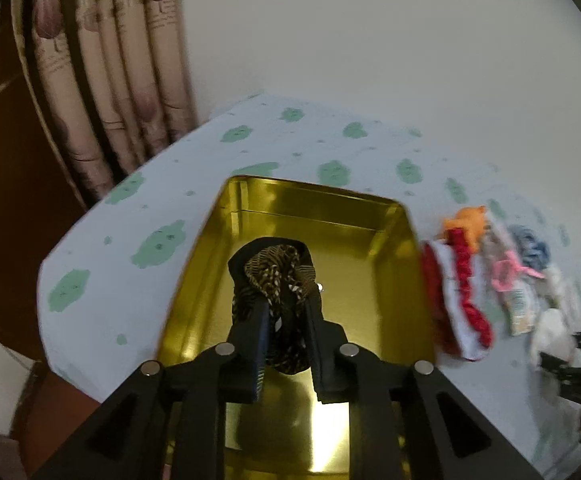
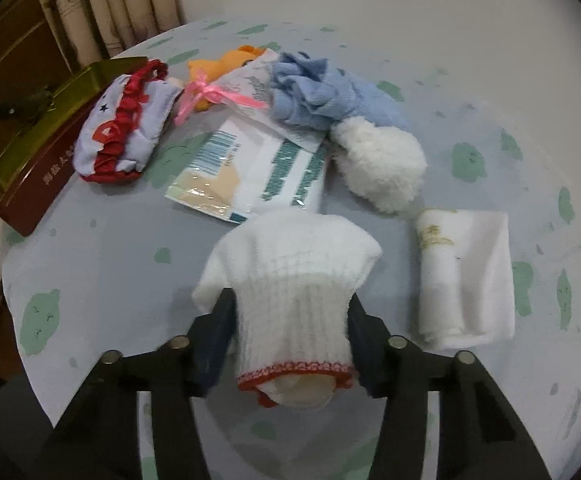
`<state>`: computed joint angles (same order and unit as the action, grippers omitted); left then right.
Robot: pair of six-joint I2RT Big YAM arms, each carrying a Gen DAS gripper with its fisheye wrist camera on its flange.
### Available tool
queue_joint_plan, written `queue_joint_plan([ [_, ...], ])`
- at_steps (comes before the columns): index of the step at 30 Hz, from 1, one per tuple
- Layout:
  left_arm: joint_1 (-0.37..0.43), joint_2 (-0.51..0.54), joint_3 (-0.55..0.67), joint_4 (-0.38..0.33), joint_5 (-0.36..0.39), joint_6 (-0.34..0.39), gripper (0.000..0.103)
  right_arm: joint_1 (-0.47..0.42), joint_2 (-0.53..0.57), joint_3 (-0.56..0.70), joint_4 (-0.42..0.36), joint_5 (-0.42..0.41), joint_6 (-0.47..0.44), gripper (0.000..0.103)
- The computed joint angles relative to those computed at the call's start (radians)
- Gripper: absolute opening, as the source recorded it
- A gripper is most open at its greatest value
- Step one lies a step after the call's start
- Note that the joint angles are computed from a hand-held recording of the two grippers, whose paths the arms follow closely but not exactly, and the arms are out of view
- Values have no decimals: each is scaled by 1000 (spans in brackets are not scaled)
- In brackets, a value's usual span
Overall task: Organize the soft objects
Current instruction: 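Carry the hat with the left gripper toward the gold tray while the right gripper grasps the white red-trimmed mitten, then open the left gripper to drop the hat in the tray while the right gripper carries the mitten over, then lower the mitten into the gold tray and open the right gripper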
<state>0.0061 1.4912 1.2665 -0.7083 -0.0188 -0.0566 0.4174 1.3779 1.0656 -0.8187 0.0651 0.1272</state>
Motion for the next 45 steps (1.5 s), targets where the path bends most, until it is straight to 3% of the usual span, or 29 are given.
queue_joint_plan([
  [2,1,6,1,-4,-17,7,29,16,-2,-5,8,18,1,40],
  [7,3,-5,-24,32,-24,23,36,22,-18,-19,23,13,39,36],
  [12,9,-41,-48,31,-27,-13,36,17,-50,-47,43,4,85,28],
  [15,5,-105,-97,67,-30,-28,36,12,-72,-61,48,-7,110,27],
  [20,-10,-202,-160,60,-16,-56,36,11,-119,-79,55,-33,159,27],
  [27,-33,-295,-222,47,-81,-87,38,62,-135,12,79,-107,232,27],
  [29,-29,-303,-232,43,-87,-87,50,93,-92,87,82,-130,235,27],
  [32,-19,-315,-255,56,-105,-68,51,143,8,223,86,-162,243,27],
  [36,18,-302,-252,27,-65,-80,51,194,170,416,69,-203,239,27],
  [45,96,-262,-255,9,27,-125,51,251,528,829,-95,-221,237,28],
])
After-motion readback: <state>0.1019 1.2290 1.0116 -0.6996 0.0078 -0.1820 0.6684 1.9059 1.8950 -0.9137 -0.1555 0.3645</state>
